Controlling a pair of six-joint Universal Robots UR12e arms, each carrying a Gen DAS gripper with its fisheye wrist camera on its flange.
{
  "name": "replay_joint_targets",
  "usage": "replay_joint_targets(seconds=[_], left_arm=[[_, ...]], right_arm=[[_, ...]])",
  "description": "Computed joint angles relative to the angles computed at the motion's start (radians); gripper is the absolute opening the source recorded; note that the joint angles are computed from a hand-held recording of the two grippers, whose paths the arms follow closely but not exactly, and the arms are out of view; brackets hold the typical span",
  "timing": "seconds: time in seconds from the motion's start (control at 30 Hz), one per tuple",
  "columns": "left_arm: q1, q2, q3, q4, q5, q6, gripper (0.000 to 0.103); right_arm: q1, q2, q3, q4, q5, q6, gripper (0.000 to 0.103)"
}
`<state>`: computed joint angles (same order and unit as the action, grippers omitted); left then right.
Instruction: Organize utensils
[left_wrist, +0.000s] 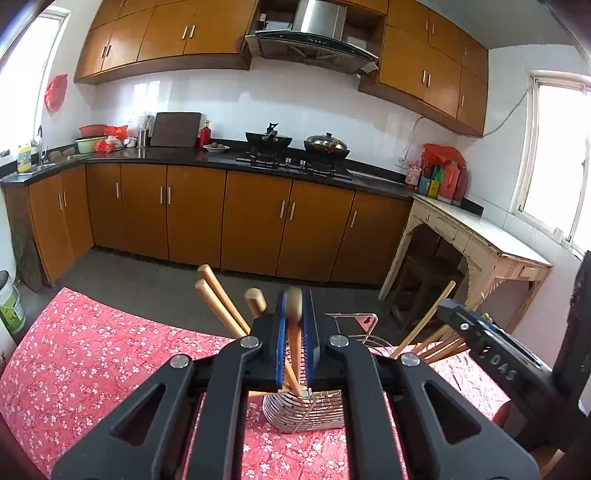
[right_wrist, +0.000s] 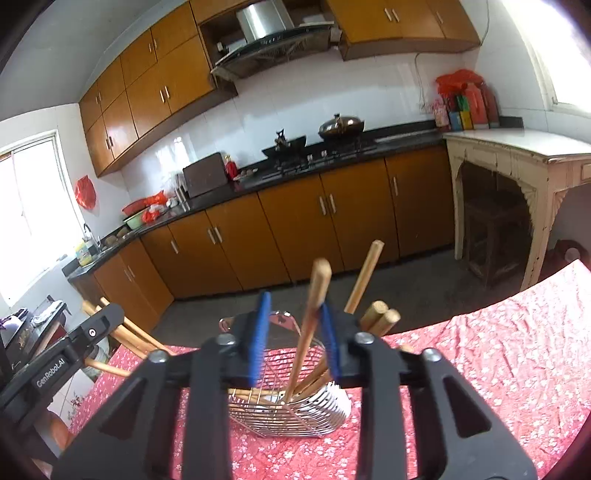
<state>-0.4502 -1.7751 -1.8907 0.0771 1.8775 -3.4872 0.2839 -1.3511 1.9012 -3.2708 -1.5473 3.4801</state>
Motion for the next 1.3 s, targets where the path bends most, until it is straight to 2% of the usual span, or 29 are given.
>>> replay_joint_targets(seconds=[0.07, 0.17, 0.23, 0.4, 0.47, 0.53, 0.57, 0.67, 0.77, 0.87, 0.97, 1.2, 1.3], left_arm=[[0.005, 0.012, -0.01, 0.008, -0.014, -0.008, 0.019], [0.006, 0.031, -0.029, 0.039, -0.02, -0.008, 0.03], [0.005, 0.045, -0.043, 0.064, -0.018, -0.008, 0.042], [0.014, 0.085, -0.094, 0.131, -0.054, -0.023, 0.044], [0.012, 0.102, -0.12, 0.148, -0.056, -0.022, 0.046], [0.002, 0.116, -0.146, 0.158, -0.026, -0.001, 0.054], [-0.008, 0.119, -0.16, 0.17, 0.003, 0.018, 0.061], [-0.04, 0.121, -0.203, 0.198, 0.087, 0.075, 0.073], [-0.067, 0.118, -0.247, 0.232, 0.161, 0.117, 0.087], [-0.09, 0.113, -0.28, 0.259, 0.215, 0.141, 0.095], [-0.123, 0.093, -0.302, 0.301, 0.297, 0.181, 0.099], [-0.142, 0.088, -0.337, 0.361, 0.318, 0.174, 0.101], [-0.149, 0.079, -0.344, 0.379, 0.33, 0.176, 0.101]], right_arm=[[0.003, -0.014, 0.014, -0.027, -0.032, -0.01, 0.044], [0.007, -0.038, 0.042, -0.082, -0.072, -0.034, 0.054], [0.012, -0.057, 0.069, -0.129, -0.105, -0.047, 0.058], [0.022, -0.102, 0.135, -0.204, -0.13, -0.056, 0.068], [0.034, -0.12, 0.168, -0.226, -0.143, -0.064, 0.075], [0.049, -0.133, 0.197, -0.245, -0.156, -0.075, 0.082], [0.057, -0.139, 0.215, -0.257, -0.161, -0.087, 0.087], [0.09, -0.15, 0.259, -0.273, -0.18, -0.121, 0.096], [0.13, -0.148, 0.292, -0.295, -0.236, -0.164, 0.099], [0.172, -0.135, 0.308, -0.318, -0.313, -0.196, 0.099], [0.195, -0.128, 0.326, -0.342, -0.357, -0.212, 0.099], [0.235, -0.114, 0.347, -0.376, -0.442, -0.234, 0.099], [0.241, -0.108, 0.351, -0.401, -0.447, -0.253, 0.099]])
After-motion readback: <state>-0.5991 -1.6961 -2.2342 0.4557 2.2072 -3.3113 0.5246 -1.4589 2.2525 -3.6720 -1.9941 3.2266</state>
